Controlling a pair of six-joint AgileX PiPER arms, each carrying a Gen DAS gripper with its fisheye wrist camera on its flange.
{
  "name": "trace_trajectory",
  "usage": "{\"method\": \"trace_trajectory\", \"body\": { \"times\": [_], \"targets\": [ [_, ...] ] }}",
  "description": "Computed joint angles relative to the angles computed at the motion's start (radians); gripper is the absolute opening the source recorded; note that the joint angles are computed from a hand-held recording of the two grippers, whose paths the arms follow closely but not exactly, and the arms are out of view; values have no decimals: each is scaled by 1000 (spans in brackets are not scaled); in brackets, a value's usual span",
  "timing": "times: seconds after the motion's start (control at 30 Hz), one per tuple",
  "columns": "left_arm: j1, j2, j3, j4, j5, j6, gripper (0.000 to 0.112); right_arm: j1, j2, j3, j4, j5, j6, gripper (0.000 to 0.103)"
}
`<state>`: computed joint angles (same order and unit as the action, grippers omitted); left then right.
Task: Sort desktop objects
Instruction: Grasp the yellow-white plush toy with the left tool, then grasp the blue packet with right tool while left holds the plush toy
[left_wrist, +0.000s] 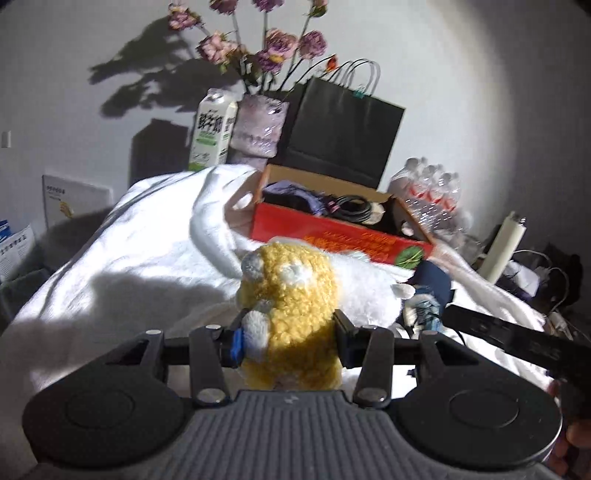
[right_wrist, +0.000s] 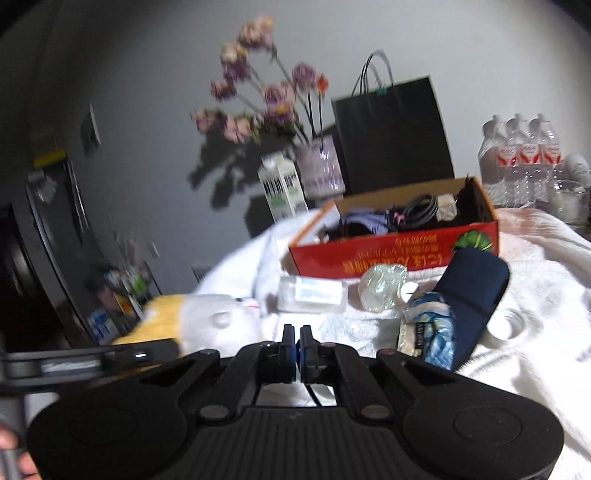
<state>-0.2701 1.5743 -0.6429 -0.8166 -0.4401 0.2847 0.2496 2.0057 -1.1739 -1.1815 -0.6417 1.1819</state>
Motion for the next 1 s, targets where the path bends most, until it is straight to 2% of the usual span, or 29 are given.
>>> {"method": "trace_trajectory", "body": {
  "times": [0.17,0.37,0.47,0.53,0.57,0.6,0.67,0.77,0.83,0.9,0.93,0.97,1.0],
  "targets": [
    [16,5,-40,-3,33,8,46,-90,-59,45,-48,-105,74,1],
    [47,39,-82,16,65,10,46,-143,-14,-29,-97,-148,170,0],
    [49,77,-102,3,91,36,46,-121,17,-61,-88,-64,155,1],
    [54,98,-102,99,125,-26,47,-100,23,-67,-152,47,183,7],
    [54,109,-98,156,134,-65,48,-96,19,-48,-160,73,155,8],
    [50,127,-98,182,134,-88,48,-101,14,-17,-130,71,86,9],
    [44,177,-126,140,156,-48,48,-109,10,16,-134,89,49,16],
    [32,223,-146,105,147,-38,48,-113,15,39,-100,119,6,16],
    [36,220,-142,134,140,-77,47,-112,21,30,-95,124,6,17],
    [54,204,-139,189,147,-130,47,-100,26,21,-48,115,-55,31],
    [59,194,-139,190,146,-134,47,-86,35,5,-27,122,-85,52],
    [60,190,-149,151,144,-98,47,-66,46,-18,10,147,-131,65],
    [61,183,-152,110,137,-56,47,-41,59,-40,74,183,-205,66]
  ]
}}
